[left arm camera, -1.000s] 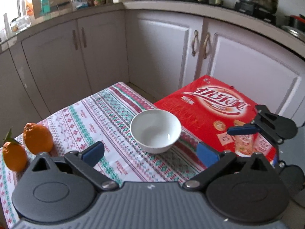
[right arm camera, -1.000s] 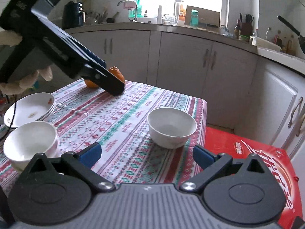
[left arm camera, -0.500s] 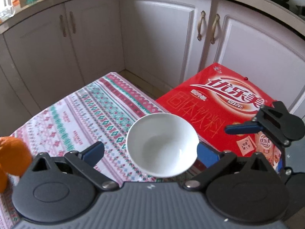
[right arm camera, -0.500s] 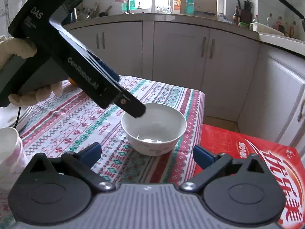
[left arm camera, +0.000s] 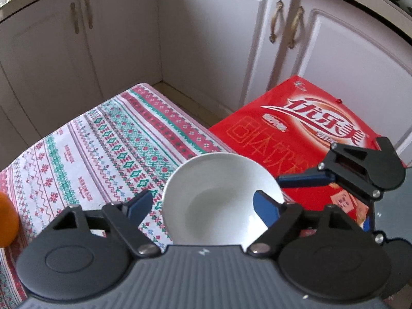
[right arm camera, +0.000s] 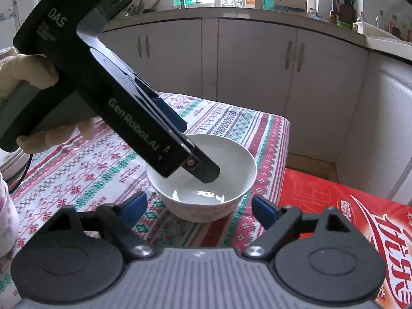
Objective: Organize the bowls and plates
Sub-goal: 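Hold the white bowl in the left gripper near the red box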
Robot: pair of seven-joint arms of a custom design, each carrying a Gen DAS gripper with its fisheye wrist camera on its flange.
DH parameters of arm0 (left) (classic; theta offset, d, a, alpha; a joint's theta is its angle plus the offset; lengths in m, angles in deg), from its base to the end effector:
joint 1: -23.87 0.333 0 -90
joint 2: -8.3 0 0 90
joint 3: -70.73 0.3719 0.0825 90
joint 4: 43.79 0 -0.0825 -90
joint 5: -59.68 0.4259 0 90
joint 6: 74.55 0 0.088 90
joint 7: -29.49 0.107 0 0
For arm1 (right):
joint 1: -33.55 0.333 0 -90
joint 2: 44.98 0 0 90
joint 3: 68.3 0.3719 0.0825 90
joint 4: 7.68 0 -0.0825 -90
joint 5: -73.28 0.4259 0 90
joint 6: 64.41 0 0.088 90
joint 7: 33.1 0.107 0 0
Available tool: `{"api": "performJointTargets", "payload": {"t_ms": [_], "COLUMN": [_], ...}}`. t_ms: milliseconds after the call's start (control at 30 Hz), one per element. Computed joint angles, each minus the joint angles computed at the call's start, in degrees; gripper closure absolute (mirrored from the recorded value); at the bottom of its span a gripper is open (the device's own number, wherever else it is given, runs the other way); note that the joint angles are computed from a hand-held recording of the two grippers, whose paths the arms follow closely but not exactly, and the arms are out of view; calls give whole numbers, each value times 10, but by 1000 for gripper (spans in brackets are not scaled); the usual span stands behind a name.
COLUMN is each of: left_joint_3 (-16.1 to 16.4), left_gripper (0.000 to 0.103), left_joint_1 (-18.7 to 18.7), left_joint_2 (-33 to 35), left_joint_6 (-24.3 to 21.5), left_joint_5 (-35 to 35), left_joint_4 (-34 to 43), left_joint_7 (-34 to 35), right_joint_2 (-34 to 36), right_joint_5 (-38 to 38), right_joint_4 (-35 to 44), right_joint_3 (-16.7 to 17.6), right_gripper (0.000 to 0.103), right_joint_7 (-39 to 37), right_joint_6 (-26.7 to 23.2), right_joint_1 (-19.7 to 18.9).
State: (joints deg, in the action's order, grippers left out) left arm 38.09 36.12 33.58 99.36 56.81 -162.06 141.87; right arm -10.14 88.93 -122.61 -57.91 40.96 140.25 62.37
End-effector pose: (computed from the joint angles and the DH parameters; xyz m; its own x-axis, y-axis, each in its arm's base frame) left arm 0.6524 -0.2053 0.3345 -0.5602 -0.8274 0.0394 -0.6809 0.4329 -0.5908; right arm 0.5735 0.4032 0.2750 0.5458 -0.8378 -0.0140 -0.4966 -0.3100 -0.8107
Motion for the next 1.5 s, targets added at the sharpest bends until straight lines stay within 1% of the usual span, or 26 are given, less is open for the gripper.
{"api": "performJointTargets", "payload": {"t_ms": [33, 67, 100, 233, 300, 400, 467, 533, 667, 733, 800, 967, 1167, 1300, 1400, 1500], "left_joint_3": [1, 7, 15, 19, 14, 19, 19, 26, 26, 32, 30, 39, 38, 38, 41, 33], "left_gripper": [28, 30, 32, 36, 38, 39, 41, 45, 46, 46, 46, 46, 47, 47, 46, 47], "left_joint_1": [-1, -6, -14, -16, -11, -16, -17, -23, -24, -30, -29, -38, -37, -37, -40, -30], "left_joint_2": [2, 4, 6, 15, 18, 20, 22, 23, 27, 27, 29, 28, 24, 18, 10, -1], "left_joint_6": [-3, -7, -12, -21, -24, -27, -30, -33, -37, -39, -45, -44, -51, -48, -45, -43], "left_joint_5": [0, 1, 4, 0, -5, -6, -8, -7, -12, -10, -12, -12, -19, -25, -26, -36], "left_joint_4": [3, 7, 12, 23, 27, 32, 35, 38, 43, 45, 48, 48, 48, 42, 34, 21], "left_joint_7": [-2, -6, -10, -8, -2, 0, 4, 3, 7, 7, 13, 15, 21, 27, 27, 33], "right_joint_2": [2, 4, 6, 9, 10, 9, 10, 10, 10, 10, 10, 11, 10, 6, 2, -6], "right_joint_5": [-3, -5, -1, -4, -6, -9, -13, -20, -24, -26, -27, -30, -31, -28, -36, -39], "right_joint_4": [2, 5, 8, 7, 5, 2, 2, 1, 1, 1, 1, 1, 1, 0, -4, -11], "right_joint_3": [1, 2, -3, 0, 1, 3, 6, 11, 11, 12, 12, 12, 11, 10, 18, 19], "right_gripper": [20, 22, 22, 23, 24, 24, 24, 25, 26, 26, 26, 26, 25, 25, 25, 25], "right_joint_7": [0, 0, -1, -2, -3, -3, -1, 3, 6, 7, 8, 11, 9, 8, 12, 12], "right_joint_6": [-2, -5, -6, 4, 8, 12, 14, 15, 15, 14, 13, 14, 11, 4, 2, 2], "right_joint_1": [-2, -4, 1, 0, -1, -2, -6, -13, -14, -16, -16, -17, -16, -13, -22, -20]}}
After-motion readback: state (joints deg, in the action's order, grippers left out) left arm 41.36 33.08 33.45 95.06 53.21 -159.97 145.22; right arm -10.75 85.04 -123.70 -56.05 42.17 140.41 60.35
